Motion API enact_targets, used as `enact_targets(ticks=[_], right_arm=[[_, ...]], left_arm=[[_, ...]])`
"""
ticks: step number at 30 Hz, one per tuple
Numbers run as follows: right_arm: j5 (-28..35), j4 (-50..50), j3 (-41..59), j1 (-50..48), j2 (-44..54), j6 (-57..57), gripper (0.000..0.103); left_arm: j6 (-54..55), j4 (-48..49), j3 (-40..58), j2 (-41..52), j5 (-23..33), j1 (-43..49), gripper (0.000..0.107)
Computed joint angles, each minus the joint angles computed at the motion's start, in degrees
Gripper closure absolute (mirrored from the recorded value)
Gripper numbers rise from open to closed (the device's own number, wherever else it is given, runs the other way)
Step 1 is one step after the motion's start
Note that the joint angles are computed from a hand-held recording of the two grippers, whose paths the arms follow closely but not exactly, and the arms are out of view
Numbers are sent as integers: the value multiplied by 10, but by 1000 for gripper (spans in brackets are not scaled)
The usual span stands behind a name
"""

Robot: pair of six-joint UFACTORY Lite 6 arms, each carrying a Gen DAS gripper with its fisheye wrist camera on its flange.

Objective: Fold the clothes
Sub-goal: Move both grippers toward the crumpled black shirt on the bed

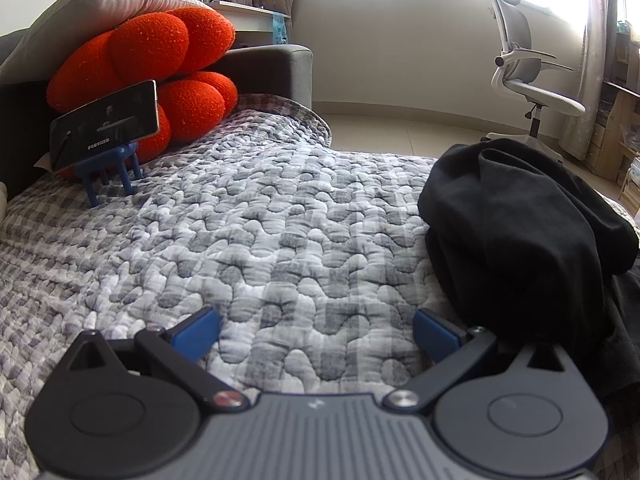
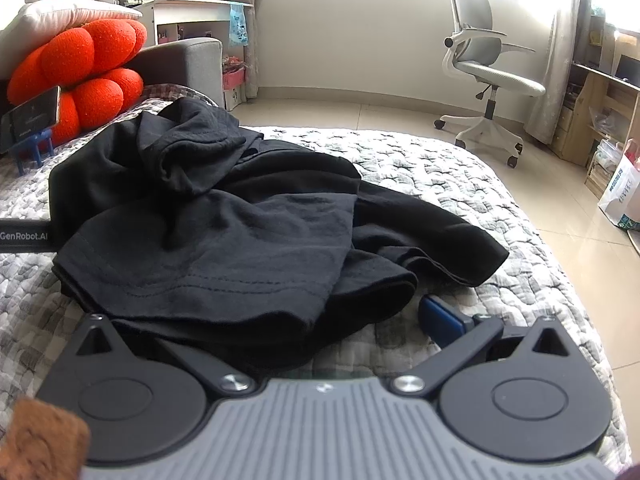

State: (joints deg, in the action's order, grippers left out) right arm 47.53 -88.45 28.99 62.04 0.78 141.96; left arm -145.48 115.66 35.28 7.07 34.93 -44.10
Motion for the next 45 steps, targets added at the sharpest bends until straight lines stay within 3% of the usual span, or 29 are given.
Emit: enact_targets(ticks=[2,6,10,16,22,28,35,40,45], right_arm=[[-7,12,-6,-2,-16,-17,0],[-7,68,-29,3,-80,-84,0],[64,140,-56,62,-191,-182,0],[83,243,-7,72,-274,-353,0],[89,311,73,95,-241,-425,0],[152,318,135,108,-182,-410,0],[213,309,141,125,-228,-486,0],[179,367,147,101,-299,-637,0],[135,380,138,90,-315,-645,0]], left_arm=[[44,-37,9,4,6,-10,4],[91,-72,2,-35,-38,2,4],[185,-154,-25,-121,-76,16,4],[401,-373,-11,-198,-5,-45,4],[501,-498,-10,-274,67,-109,4],[531,-543,4,-319,119,-155,4],[536,-554,14,-322,152,-181,4],[541,-564,15,-310,149,-188,4],[514,-564,27,-287,147,-198,4]])
